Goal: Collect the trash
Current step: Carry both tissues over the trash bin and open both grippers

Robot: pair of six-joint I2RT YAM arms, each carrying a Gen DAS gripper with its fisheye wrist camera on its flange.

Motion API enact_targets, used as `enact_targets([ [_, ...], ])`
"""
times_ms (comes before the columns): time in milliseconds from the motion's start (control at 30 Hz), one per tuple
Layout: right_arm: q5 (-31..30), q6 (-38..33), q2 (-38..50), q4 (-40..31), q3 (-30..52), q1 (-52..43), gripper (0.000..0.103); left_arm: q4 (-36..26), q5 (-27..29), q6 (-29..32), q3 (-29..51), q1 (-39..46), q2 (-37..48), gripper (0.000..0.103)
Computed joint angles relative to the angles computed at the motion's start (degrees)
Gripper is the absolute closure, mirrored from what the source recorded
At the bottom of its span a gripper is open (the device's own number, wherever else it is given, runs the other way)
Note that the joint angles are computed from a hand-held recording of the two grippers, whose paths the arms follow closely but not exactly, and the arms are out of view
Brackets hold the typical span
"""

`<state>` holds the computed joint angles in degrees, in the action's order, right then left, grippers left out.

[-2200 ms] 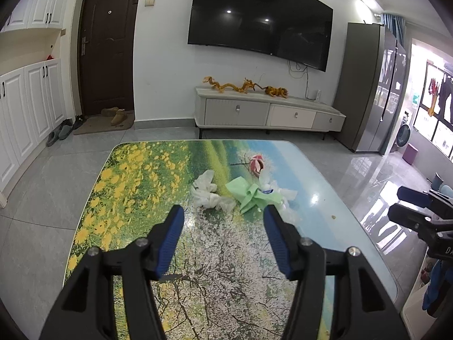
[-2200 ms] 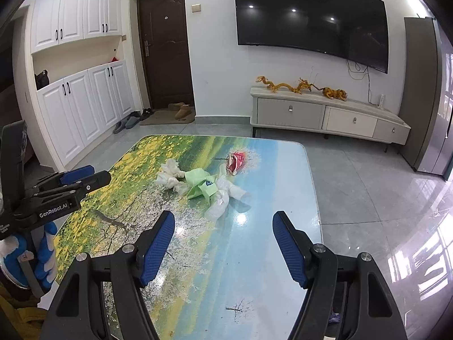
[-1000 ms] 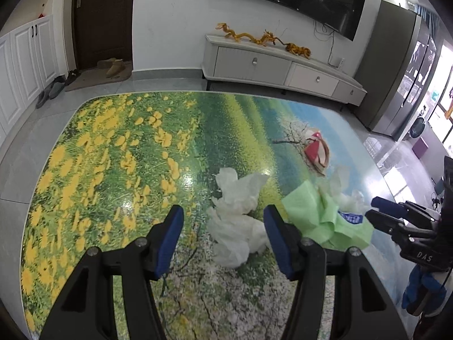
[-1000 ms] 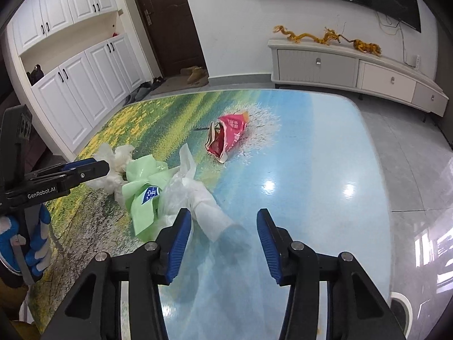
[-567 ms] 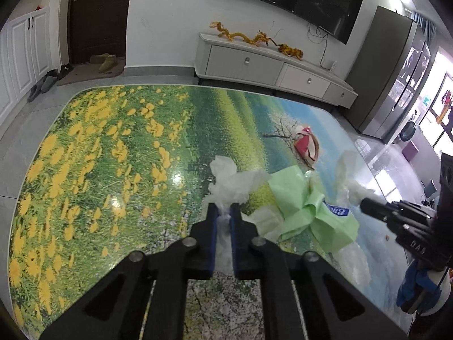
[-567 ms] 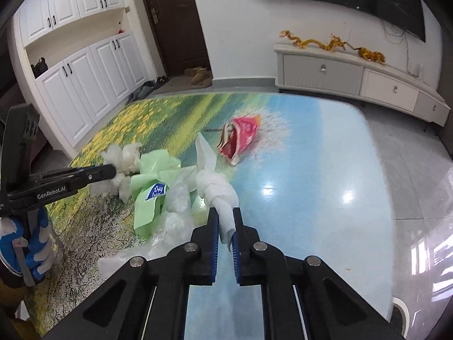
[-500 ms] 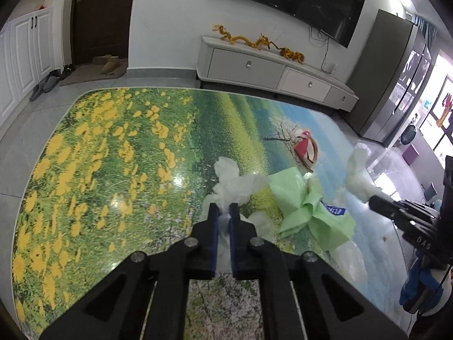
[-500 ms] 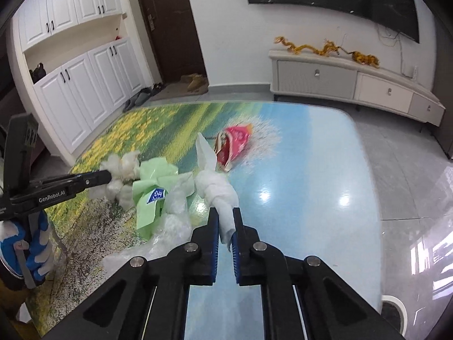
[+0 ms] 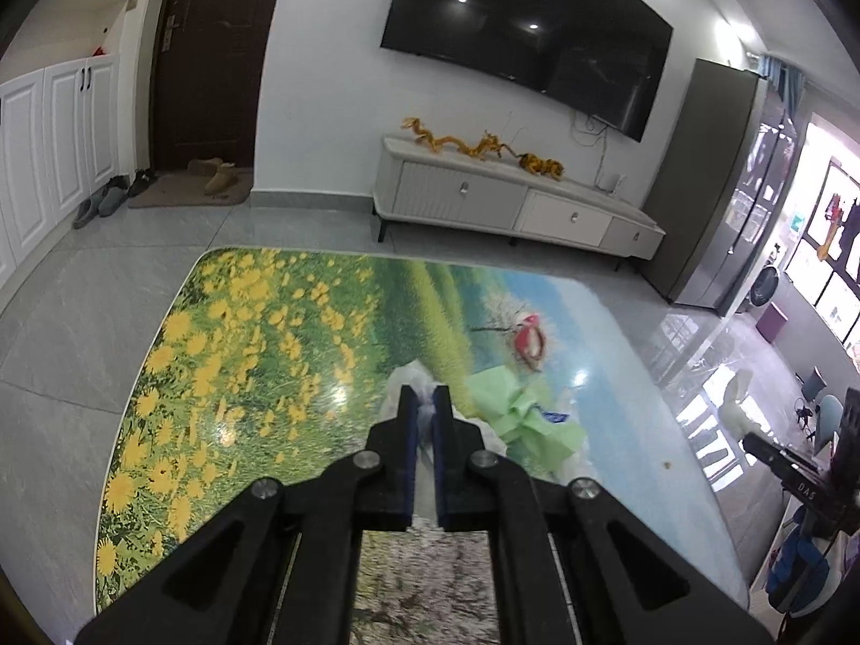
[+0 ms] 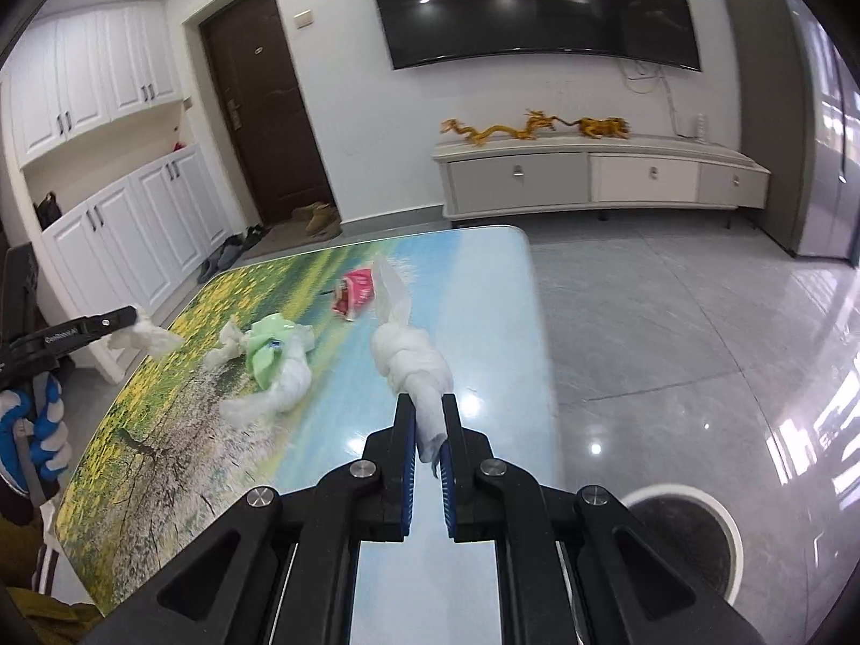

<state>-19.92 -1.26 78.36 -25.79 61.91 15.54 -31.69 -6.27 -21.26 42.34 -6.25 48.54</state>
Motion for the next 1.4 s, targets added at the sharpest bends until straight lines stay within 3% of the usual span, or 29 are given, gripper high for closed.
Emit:
enact_targets([
  [133,-4.0,-0.6,-4.4,-1.0,-4.6,-8.5,0.095,-0.9,-5.6,-2.5,5.2,-11.1,3.2,0.099],
  [300,-8.4,-3.9,-6.2,-2.6,-9.1,-18.6,0.095,1.2,-9.7,-4.2,14.3,-25.0,16.0,0.099],
  [567,-14.1,-10.1,1.8,-2.8,-12.0,-32.7,0.095,1.7,-7.8,-2.8,36.4,-38.2,45.4,0.099],
  [967,-14.3,-12.7,17.9,-2.1,-8.4,-40.3,0.091,-10.7,-2.3,-1.7,79.5,-44.8,83.1,0.097],
  [1067,-12.7,-11.6,19.4,-1.4,-8.3,-40.2,0.072,-15.4,0.2,-2.1,89.8,-44.6,90.4,0.094],
  [1133,-11.7,-10.9,19.4,-0.6,-8.6,-40.0,0.052,-17.8,2.2,-2.7,93.9,-44.2,93.3,0.093],
  [1267,-10.5,-10.2,18.5,-0.9,-8.9,-40.2,0.05,-14.9,3.7,-2.4,89.1,-43.5,91.0,0.092],
  [1400,-10.1,-9.4,15.8,-1.4,-9.6,-40.4,0.05,-10.1,4.7,-3.0,79.4,-42.7,84.9,0.092],
])
